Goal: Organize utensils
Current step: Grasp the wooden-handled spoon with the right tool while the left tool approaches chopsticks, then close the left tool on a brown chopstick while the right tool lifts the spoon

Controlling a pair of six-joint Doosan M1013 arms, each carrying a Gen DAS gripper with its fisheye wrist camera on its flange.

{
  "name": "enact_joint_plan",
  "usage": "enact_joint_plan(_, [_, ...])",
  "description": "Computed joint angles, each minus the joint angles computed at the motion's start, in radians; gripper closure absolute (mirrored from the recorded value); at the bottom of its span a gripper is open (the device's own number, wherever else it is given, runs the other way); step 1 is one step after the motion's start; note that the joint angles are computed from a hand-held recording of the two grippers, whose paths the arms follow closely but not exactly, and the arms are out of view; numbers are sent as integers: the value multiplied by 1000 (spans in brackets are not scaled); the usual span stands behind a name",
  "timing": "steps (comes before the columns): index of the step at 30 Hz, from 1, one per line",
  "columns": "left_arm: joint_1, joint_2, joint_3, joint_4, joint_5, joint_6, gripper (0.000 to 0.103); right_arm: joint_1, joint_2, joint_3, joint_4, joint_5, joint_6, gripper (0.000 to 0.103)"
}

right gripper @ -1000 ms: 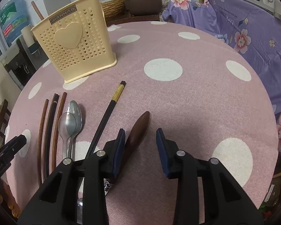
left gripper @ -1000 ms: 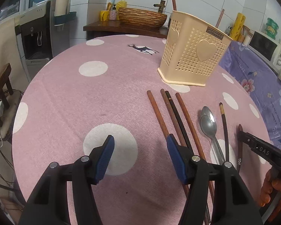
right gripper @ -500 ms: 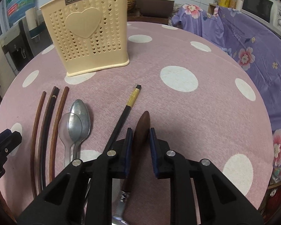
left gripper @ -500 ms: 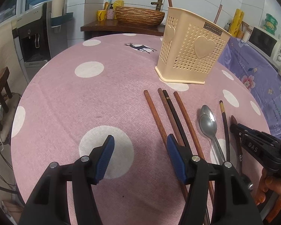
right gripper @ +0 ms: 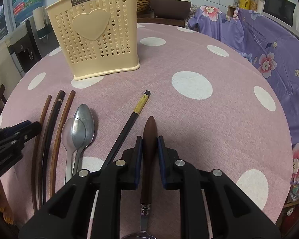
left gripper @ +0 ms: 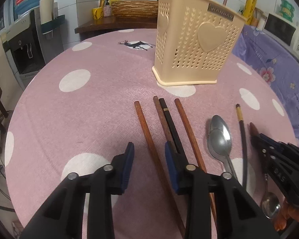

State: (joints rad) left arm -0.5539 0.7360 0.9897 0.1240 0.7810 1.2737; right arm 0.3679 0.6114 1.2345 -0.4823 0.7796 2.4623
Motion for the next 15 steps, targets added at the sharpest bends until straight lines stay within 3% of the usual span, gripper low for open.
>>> enact_joint_plan(8, [-11,35,-64,84,53,-47,79,2,4,-7,-5,8,2,87])
enact_joint_plan(15, [-15,68,-130,106,117,-33,92,0,8,-16,10,23,-26,87])
